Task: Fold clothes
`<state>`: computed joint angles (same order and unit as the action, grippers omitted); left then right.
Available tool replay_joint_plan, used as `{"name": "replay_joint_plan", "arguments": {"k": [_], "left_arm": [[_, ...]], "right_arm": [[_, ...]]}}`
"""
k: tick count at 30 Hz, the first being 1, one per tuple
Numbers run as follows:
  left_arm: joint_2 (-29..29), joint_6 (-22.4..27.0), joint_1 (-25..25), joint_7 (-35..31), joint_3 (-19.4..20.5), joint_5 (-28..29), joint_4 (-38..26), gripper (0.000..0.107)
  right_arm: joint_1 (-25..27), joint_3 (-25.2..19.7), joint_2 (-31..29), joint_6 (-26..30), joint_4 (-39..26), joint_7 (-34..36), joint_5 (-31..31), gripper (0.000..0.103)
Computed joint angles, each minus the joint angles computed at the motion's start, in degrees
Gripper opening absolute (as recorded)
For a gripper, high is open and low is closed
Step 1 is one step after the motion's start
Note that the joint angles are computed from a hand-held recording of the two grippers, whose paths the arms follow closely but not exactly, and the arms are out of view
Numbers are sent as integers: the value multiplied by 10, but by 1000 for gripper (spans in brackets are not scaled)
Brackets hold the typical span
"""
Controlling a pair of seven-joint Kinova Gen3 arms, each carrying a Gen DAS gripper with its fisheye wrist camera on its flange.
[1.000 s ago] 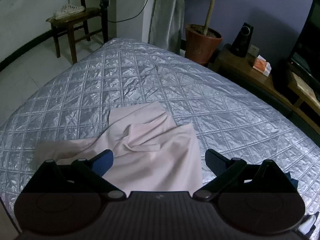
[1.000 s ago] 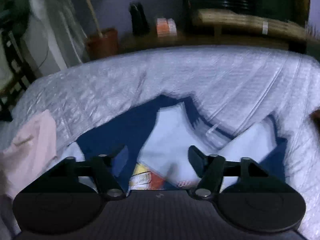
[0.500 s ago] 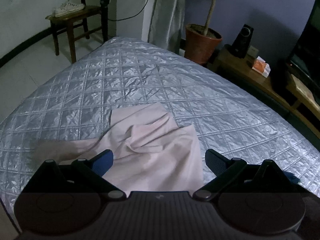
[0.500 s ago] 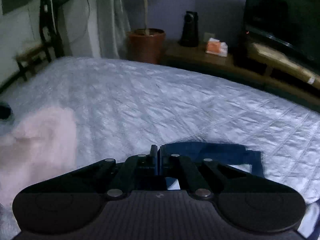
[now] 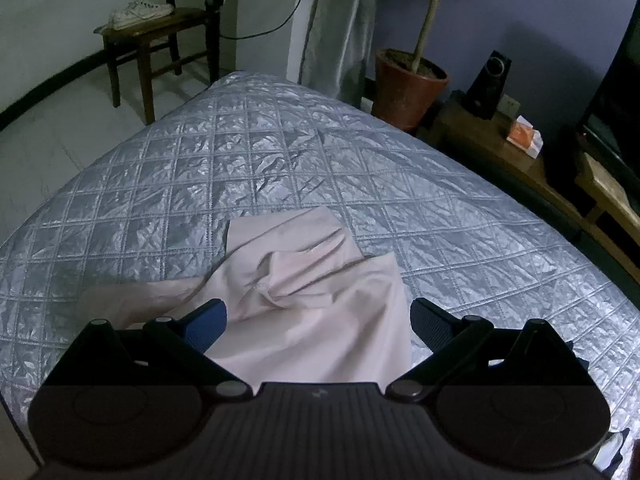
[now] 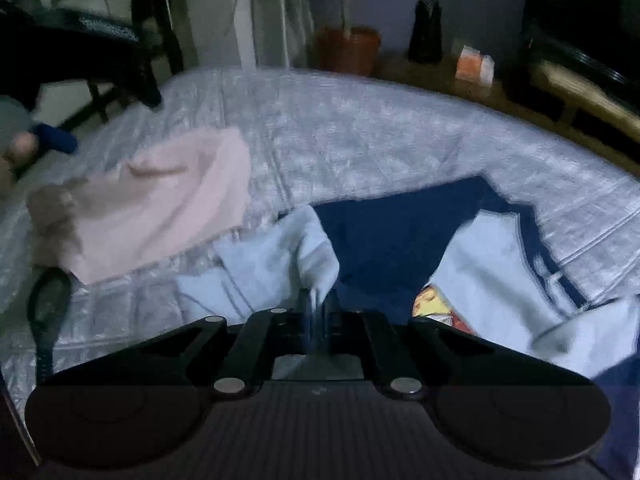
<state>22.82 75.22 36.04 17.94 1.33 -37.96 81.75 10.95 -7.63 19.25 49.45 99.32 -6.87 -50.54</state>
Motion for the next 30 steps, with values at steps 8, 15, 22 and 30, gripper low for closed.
{"name": "replay_joint_plan", "arguments": {"k": [8,15,22,30], "left_arm": [[10,-4,2,-19,1,2,-13,98],[6,-6,9,-10,-5,-1,-15,98],[-8,-15,-1,-8,0,-7,6,98],[4,-20,-3,-41,4,0,-11,98]], "right_arm": [[124,43,-20,137,-30,-34,-98,8],[203,8,-49,189,-18,-8,-115,8],[69,51,-36,284,13,36,27,23],[56,157,-29,236,-21,-19,14,69]]}}
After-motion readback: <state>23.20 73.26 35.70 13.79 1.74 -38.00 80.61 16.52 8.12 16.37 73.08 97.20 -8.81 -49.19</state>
